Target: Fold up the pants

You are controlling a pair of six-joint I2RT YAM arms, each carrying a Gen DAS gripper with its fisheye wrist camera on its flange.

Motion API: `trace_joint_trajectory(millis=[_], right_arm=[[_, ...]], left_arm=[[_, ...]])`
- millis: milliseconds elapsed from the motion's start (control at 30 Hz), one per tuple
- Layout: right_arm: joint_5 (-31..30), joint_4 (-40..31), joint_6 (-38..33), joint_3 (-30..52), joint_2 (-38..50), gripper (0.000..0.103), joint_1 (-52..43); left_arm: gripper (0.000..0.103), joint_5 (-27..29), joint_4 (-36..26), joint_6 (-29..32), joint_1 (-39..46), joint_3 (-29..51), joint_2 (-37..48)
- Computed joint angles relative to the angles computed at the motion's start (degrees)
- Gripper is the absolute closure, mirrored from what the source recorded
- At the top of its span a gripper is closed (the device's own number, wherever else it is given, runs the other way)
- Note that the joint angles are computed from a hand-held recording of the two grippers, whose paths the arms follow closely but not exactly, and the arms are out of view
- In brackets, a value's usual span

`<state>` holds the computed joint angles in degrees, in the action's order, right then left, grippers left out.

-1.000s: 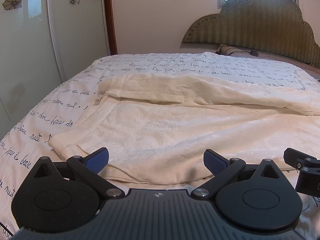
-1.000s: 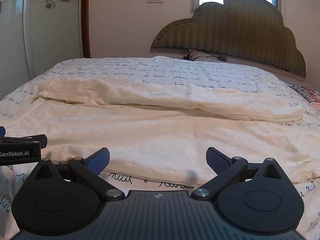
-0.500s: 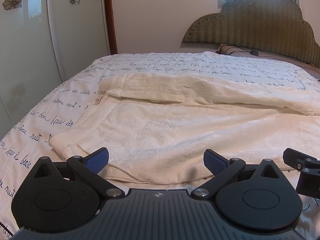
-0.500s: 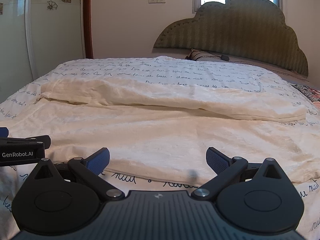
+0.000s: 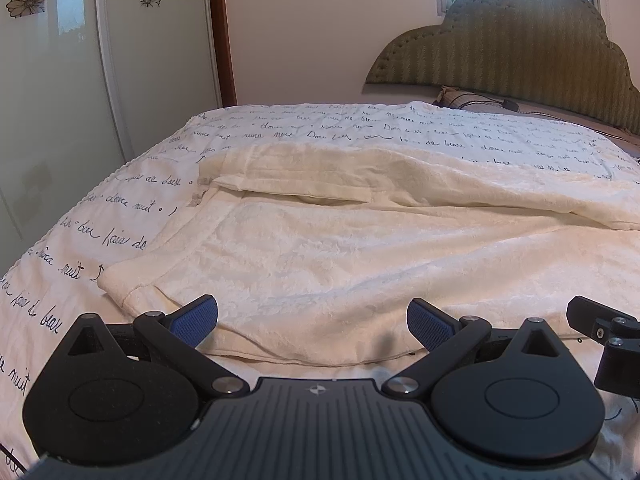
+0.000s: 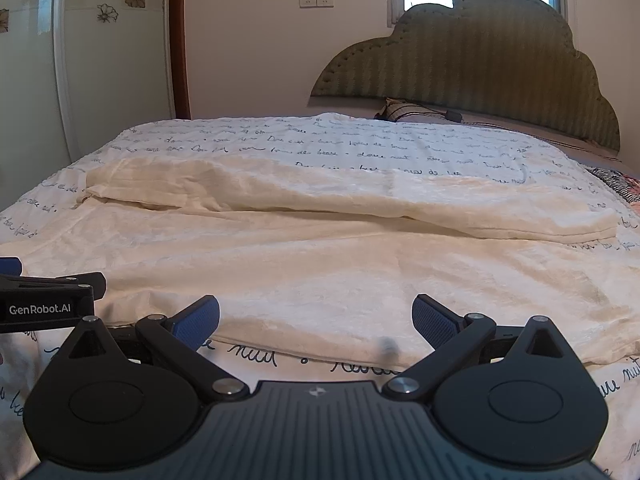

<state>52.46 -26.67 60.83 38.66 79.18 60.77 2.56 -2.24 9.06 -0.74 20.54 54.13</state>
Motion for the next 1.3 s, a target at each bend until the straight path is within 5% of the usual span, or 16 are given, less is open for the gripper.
trace_joint_trajectory(millis=[300,400,500,833,1000,1300], right_arm=[[-0.02,3.19,-3.97,-1.08,-1.79,0.000,-0.40],[2.99,8.53,-11.36,-2.73,-4.30,0.000,0.02],[4.44,21.50,-26.55,-6.62,-7.17,0.000,-0.92],[-20.06,34.30,-50.61,0.41,-0.64,0.000,-21.25],[-31.25,39.76,-62.77,11.74,13.10,0.000,-33.19],[-49.15,16.96,-62.48,53.75,44.51,0.008,-46.02]], left_arm=[[0.000,0.34,1.82,-0.72,-0.56,-0.23,1.67],[0.000,1.62,1.77,-1.20,-0.27,0.85,3.31],[0.000,2.38,3.47,-0.87,0.52,1.49,4.35],[0.000,5.04,6.55,-1.72,3.92,9.97,15.85],[0.000,4.44,9.04,-1.72,4.32,13.09,21.43],[0.000,4.02,14.03,1.35,5.28,14.97,28.54]])
